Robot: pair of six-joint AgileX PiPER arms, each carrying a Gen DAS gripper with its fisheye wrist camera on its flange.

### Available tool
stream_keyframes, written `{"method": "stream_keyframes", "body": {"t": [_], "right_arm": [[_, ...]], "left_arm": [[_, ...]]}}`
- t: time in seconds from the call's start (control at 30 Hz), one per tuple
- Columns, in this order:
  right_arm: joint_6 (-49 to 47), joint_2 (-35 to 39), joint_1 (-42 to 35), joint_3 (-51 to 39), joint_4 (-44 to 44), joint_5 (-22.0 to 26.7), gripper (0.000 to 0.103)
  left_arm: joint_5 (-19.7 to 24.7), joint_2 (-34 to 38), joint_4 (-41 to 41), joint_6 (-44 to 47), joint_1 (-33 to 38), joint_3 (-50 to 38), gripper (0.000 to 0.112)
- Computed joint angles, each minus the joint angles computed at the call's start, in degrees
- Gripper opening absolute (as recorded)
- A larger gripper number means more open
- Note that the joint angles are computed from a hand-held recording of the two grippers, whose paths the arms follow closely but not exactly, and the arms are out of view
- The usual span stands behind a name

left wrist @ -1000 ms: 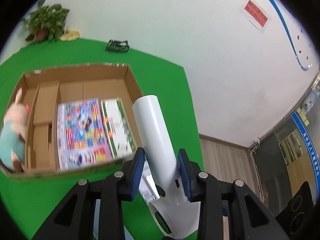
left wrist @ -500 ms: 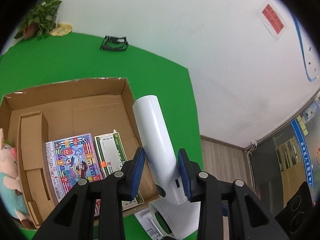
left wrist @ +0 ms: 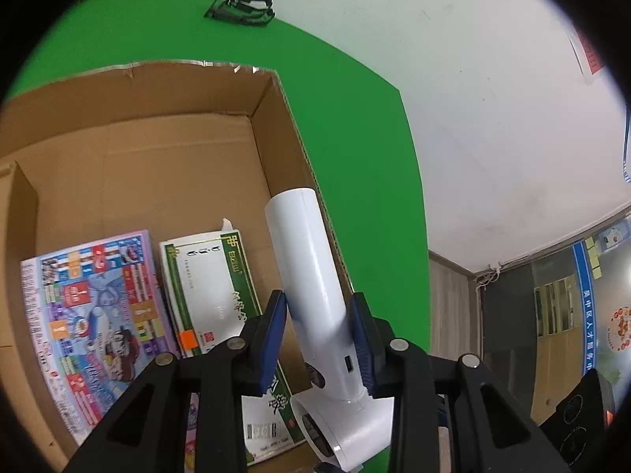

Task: Organize objects
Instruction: 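Carry the fan over the box and lower it beside the medicine box, then open the right gripper to release the fan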

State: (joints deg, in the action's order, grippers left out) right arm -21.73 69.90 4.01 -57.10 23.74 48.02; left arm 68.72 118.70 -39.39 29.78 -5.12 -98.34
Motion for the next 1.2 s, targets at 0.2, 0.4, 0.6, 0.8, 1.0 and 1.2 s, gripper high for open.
{"method": "stream_keyframes", "body": {"t": [0.2,0.4,0.6,0.8,1.0,1.2], "right_arm": [[7.28,1.11,4.58,1.59,-10.27,-3.33,0.06],[12.67,4.79,8.42,1.53,-15.67,-5.51,0.06],[14.52,5.17,9.77,0.54,-16.79,-4.05,0.059],[14.09,2.33,8.78,-0.43,-15.23,-1.55,0.061],[10.82,-11.62,4.8,6.84,-14.62,-5.69,0.102],[17.82,-25.99,8.88,15.33,-17.62,-7.54,0.103]], "left_arm": [[0.57,4.47,-0.72,-0.36,-1.04,-2.34,0.031],[0.14,7.22,1.65,-2.78,-2.1,-3.5,0.031],[-0.66,7.13,3.6,-4.57,-3.39,-3.35,0.031],[-1.31,5.34,5.78,-5.44,-5.06,-1.87,0.031],[-16.75,-14.74,4.22,7.19,-3.84,18.72,0.033],[-39.03,-46.64,-10.75,34.94,4.43,48.1,0.09]]}}
